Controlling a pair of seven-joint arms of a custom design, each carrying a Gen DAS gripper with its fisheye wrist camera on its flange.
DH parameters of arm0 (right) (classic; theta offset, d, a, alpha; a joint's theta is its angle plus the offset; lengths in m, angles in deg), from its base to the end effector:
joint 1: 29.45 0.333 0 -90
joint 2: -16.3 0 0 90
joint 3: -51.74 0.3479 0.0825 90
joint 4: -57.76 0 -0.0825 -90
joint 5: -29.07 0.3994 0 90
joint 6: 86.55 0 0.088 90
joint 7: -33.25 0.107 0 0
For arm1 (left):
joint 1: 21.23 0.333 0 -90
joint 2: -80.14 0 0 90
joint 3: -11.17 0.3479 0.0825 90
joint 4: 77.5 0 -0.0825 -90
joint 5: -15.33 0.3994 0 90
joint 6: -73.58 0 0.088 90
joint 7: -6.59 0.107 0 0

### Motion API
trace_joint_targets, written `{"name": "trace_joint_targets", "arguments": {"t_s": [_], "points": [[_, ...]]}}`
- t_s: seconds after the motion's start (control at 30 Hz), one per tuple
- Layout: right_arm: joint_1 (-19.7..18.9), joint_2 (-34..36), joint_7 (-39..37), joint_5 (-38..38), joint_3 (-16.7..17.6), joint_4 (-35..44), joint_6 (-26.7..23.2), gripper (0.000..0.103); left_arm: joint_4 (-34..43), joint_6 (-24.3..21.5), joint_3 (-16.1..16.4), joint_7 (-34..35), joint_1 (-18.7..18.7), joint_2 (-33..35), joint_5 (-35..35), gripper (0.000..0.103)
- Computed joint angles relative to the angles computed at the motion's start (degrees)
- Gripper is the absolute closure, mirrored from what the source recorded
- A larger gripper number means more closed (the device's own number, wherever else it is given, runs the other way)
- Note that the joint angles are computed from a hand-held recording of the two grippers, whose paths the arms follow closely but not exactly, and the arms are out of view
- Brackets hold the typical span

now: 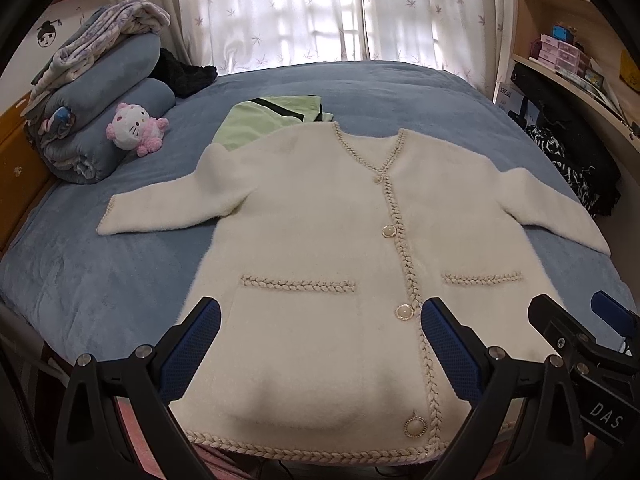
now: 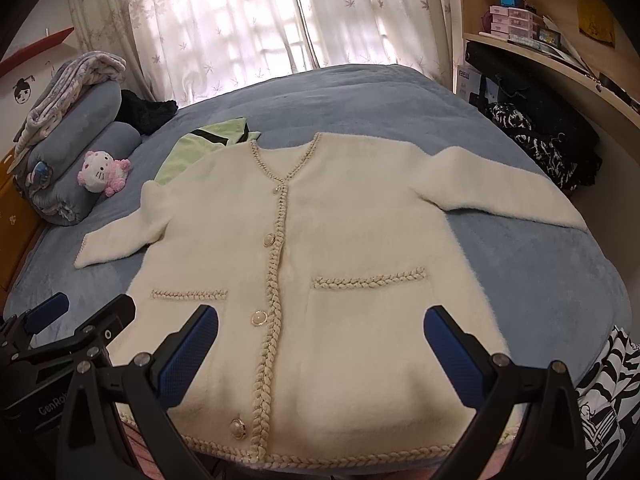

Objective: Fold large clothes

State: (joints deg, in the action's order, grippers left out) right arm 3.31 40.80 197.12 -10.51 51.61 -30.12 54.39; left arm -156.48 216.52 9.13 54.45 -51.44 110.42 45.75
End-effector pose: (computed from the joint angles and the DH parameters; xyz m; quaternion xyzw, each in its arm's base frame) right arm 0.6298 0.4043 0.4875 -0.5607 0.7469 -0.2359 0.2687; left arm 0.6644 -0.4147 0.4972 -0.6122 0.7104 -0.2502 0.2406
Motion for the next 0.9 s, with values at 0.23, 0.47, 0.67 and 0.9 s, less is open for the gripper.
{"name": "trace_joint_targets", "arguments": {"t_s": [0.23, 0.47, 0.67, 0.9], "points": [[-0.08, -0.42, 0.68, -0.21, -0.05, -0.70, 0.74, 0.000, -0.51, 0.17, -0.23, 0.31, -0.11, -0.37, -0.38, 0.005], [-0.14, -0.50, 0.80, -0.23, 0.02, -0.87, 0.84, 0.000, -0.38, -0.53, -0.16, 0.19, -0.53, -0.44, 0.15, 0.005], [-0.57, -1.50, 1.44, -0.37, -0.06, -2.50, 1.91, 0.000, 0.72, -1.19, -0.04, -0.19, -1.28, 0.20, 1.18, 0.005], [-2.14, -2.66, 1.88, -0.03, 0.04, -4.95, 4.32, 0.000, 5.17, -3.40, 0.17, 1.65, -2.37, 2.62, 2.33, 0.005]]}}
